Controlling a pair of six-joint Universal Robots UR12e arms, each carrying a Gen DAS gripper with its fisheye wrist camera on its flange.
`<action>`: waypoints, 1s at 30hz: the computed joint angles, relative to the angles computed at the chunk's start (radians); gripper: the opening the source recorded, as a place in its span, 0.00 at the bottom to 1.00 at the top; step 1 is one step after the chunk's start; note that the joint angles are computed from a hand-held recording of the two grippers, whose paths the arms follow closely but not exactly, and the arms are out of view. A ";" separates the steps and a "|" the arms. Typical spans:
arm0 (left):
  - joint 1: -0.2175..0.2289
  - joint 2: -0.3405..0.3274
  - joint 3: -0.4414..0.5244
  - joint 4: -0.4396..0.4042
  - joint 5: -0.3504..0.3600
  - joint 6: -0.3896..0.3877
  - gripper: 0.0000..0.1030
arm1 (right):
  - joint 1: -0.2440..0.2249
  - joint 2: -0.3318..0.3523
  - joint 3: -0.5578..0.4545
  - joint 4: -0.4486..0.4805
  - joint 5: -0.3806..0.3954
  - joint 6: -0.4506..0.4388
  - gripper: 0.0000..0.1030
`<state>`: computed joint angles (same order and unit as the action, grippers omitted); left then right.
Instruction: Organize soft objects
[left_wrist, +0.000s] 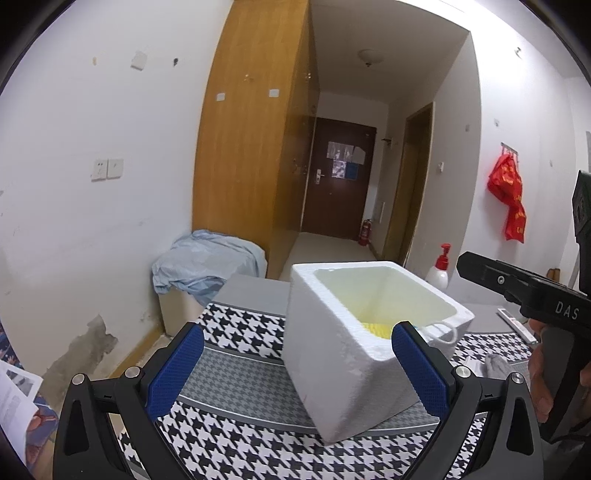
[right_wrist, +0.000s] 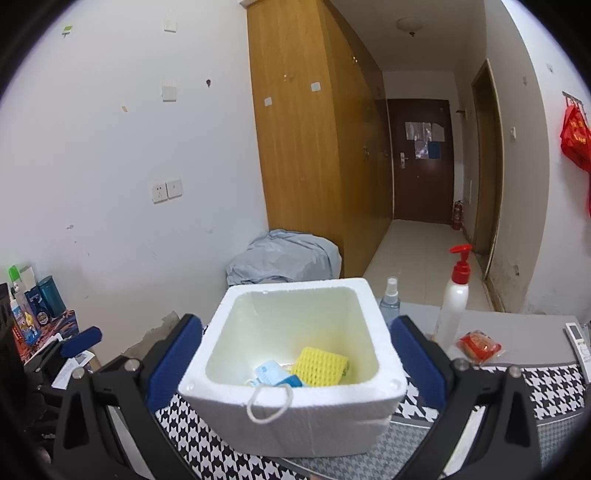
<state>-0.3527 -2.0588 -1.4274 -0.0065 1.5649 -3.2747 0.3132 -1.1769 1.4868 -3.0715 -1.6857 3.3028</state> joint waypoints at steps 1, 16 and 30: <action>-0.002 0.000 0.000 0.001 0.001 0.001 0.99 | 0.000 -0.004 0.006 -0.005 -0.003 -0.004 1.00; -0.042 -0.007 -0.025 0.106 0.086 0.034 0.99 | -0.009 -0.055 0.122 -0.124 -0.009 -0.054 1.00; -0.059 -0.022 -0.052 0.109 0.040 0.024 0.99 | -0.007 -0.093 0.242 -0.178 -0.083 -0.005 1.00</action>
